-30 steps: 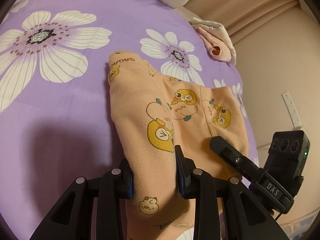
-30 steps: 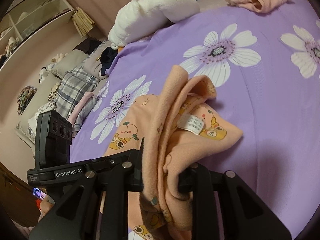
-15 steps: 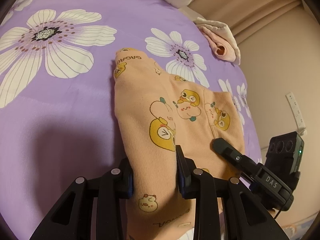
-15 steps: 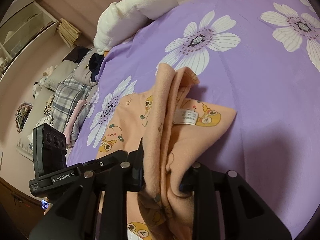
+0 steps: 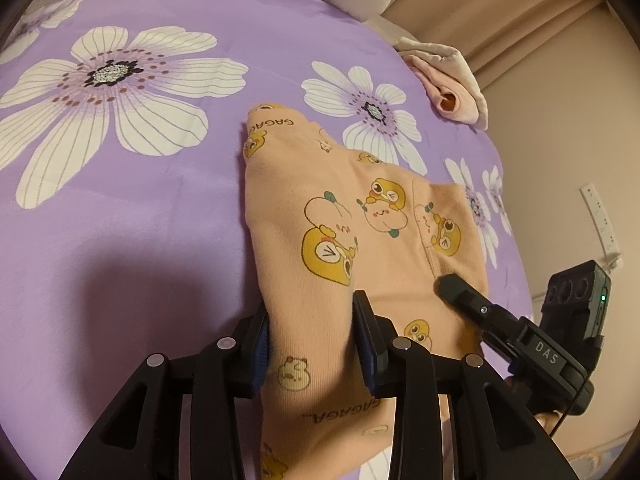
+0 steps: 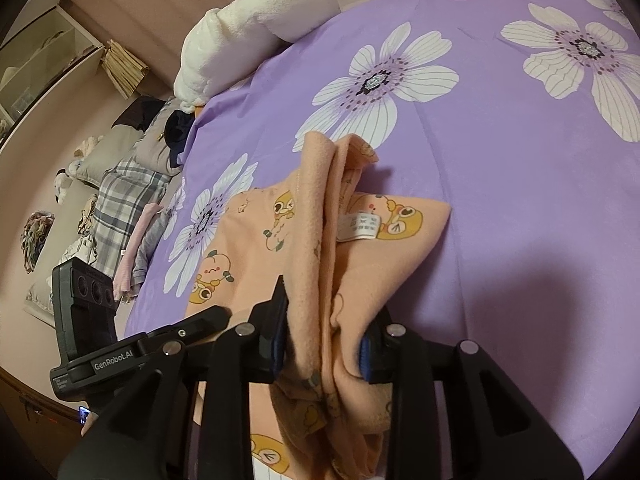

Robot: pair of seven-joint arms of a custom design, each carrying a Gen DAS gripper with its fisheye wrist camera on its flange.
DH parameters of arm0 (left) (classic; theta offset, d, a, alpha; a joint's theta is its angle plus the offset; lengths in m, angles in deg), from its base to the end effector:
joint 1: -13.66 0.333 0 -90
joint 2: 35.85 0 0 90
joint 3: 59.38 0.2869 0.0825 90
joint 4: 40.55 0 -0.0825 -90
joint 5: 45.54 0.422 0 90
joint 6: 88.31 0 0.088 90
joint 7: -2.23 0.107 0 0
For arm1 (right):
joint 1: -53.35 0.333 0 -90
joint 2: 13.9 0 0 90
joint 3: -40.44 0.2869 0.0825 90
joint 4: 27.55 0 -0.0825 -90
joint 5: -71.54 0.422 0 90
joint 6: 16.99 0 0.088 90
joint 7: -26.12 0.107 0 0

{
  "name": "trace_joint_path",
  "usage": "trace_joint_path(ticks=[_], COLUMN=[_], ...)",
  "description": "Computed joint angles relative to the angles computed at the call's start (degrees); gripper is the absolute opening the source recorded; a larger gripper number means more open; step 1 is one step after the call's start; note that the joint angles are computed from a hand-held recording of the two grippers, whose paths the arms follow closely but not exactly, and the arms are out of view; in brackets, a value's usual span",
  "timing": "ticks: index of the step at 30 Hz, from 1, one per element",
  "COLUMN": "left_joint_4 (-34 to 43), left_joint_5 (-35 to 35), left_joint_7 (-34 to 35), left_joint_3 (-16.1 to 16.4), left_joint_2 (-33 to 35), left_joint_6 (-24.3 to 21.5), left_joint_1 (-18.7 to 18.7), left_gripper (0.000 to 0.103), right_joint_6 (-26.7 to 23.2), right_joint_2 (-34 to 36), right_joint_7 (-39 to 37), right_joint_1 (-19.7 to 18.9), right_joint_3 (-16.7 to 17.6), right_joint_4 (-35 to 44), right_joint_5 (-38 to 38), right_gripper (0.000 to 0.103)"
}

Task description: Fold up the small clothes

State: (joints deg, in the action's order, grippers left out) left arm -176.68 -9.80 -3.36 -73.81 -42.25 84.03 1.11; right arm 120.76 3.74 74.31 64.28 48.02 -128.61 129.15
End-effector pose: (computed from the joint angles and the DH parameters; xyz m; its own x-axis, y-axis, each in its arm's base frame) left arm 0.4758 -0.2908 0.3881 0.3496 -0.7523 0.5584 -0.6649 -0.6192 -0.4179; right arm 0.6591 0.2201 0.3834 0.4557 -0.6861 -0.5671 -0.8485 -0.1422 -0.5097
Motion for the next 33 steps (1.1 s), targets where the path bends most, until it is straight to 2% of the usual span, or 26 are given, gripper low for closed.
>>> trace_joint_path(ticks=[18, 33], left_joint_4=[-0.2, -0.7], left_joint_5=[2.1, 2.7], left_joint_7=[-2.1, -3.4], left_joint_3=[-1.1, -1.6], left_joint_2=[-2.0, -3.0], left_joint_6=[-5.0, -6.7], left_joint_1=[-0.8, -1.4], left_gripper=[0.036, 0.036], right_joint_6=[0.6, 0.4], right_joint_2=[-1.4, -1.9], right_joint_7=[0.2, 0.1], right_joint_1=[-0.4, -0.6], right_joint_3=[-0.7, -1.0], right_joint_4=[-2.1, -2.5], right_joint_5=[0.1, 0.1], right_gripper=[0.031, 0.031])
